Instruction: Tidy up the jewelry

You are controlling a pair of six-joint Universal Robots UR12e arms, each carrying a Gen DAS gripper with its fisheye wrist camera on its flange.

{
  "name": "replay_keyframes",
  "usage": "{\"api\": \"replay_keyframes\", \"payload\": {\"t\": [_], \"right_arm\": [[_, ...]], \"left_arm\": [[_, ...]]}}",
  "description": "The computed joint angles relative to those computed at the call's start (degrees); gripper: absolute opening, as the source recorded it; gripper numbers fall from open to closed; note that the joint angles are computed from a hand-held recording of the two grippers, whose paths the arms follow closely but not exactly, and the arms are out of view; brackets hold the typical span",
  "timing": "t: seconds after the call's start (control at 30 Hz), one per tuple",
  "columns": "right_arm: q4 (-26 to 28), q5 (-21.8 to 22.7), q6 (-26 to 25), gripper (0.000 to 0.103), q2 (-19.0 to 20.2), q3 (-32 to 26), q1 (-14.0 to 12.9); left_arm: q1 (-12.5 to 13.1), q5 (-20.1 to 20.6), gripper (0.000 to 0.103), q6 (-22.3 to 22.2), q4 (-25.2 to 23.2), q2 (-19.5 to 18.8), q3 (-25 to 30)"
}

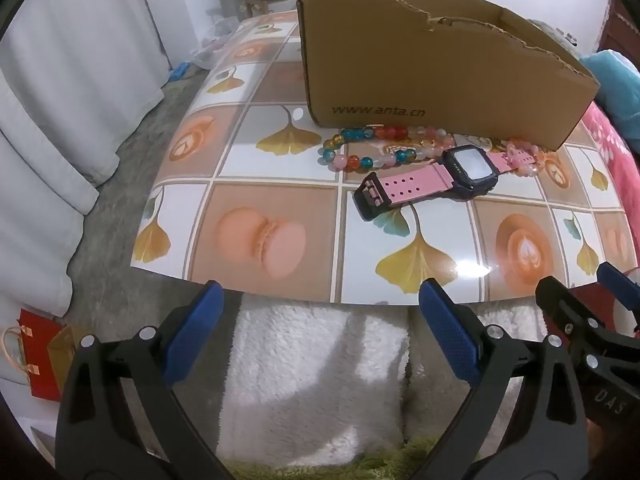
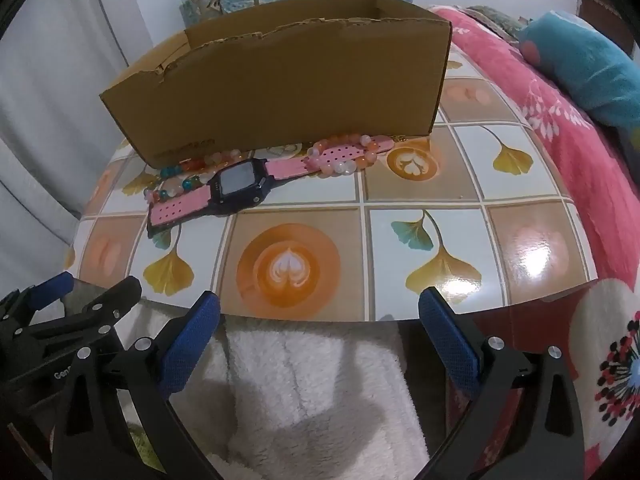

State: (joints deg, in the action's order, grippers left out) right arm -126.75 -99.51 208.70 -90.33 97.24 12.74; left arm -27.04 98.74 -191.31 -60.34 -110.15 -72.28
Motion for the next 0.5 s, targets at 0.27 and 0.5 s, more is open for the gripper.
{"api": "replay_keyframes", "payload": {"t": [0.27,0.5], "right_arm": [[0.3,-0.2,0.1,0.097,0.3,-0.3,0.2],[0.2,-0.2,-0.1,0.097,0.3,-0.4,0.2]], "left_arm": [[0.1,-0.1,0.095,0.0,0.0,0.0,-0.1],[0.2,-0.2,0.095,0.0,0.1,0.0,-0.1]]}}
